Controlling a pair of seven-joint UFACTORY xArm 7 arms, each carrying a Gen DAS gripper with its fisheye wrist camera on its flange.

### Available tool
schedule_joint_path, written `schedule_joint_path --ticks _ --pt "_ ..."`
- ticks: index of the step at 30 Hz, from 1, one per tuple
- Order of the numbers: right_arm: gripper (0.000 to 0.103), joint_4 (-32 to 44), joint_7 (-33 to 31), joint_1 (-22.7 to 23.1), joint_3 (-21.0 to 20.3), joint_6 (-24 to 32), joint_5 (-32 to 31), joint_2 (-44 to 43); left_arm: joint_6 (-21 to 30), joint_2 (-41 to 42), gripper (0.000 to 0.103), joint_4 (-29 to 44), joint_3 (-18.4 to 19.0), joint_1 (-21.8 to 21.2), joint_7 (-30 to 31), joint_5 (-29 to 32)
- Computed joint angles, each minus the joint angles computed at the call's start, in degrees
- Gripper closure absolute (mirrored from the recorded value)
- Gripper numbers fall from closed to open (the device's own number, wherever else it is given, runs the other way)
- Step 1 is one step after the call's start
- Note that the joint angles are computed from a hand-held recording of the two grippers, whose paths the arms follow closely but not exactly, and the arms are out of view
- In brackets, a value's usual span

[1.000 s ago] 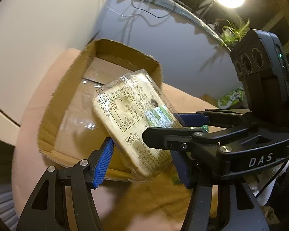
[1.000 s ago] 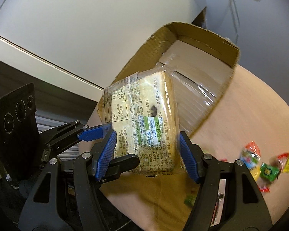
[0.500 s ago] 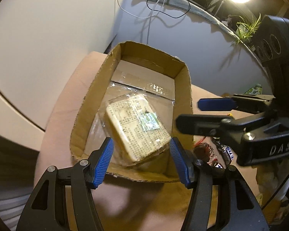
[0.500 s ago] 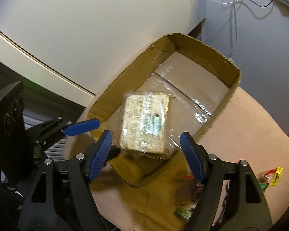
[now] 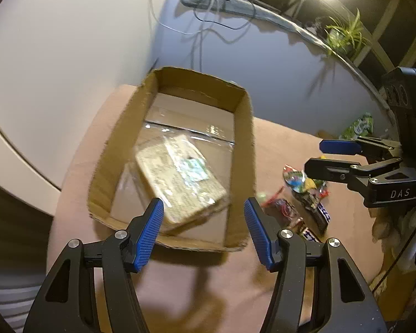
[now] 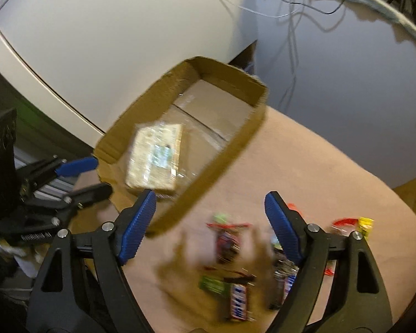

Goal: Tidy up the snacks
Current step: 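Grasp the green candy with the left tool while the right tool grasps a chocolate bar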

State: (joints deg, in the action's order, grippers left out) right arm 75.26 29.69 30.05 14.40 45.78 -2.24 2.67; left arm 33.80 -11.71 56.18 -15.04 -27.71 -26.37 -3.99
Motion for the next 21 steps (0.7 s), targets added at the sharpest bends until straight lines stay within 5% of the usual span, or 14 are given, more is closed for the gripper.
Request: schedule_joint_path --ticks 14,21 --pt "0.02 -20.27 0.35 -4.06 -0.65 6.06 3.68 -17.99 1.61 4.74 0.044 4.17 -2.1 -5.73 9.22 -3.87" --pt "0.023 -25.0 -0.71 -4.5 -0.47 6.79 6.05 -20.42 3.5 9.05 0.065 7.16 -2.84 -8.23 17.15 -8.57"
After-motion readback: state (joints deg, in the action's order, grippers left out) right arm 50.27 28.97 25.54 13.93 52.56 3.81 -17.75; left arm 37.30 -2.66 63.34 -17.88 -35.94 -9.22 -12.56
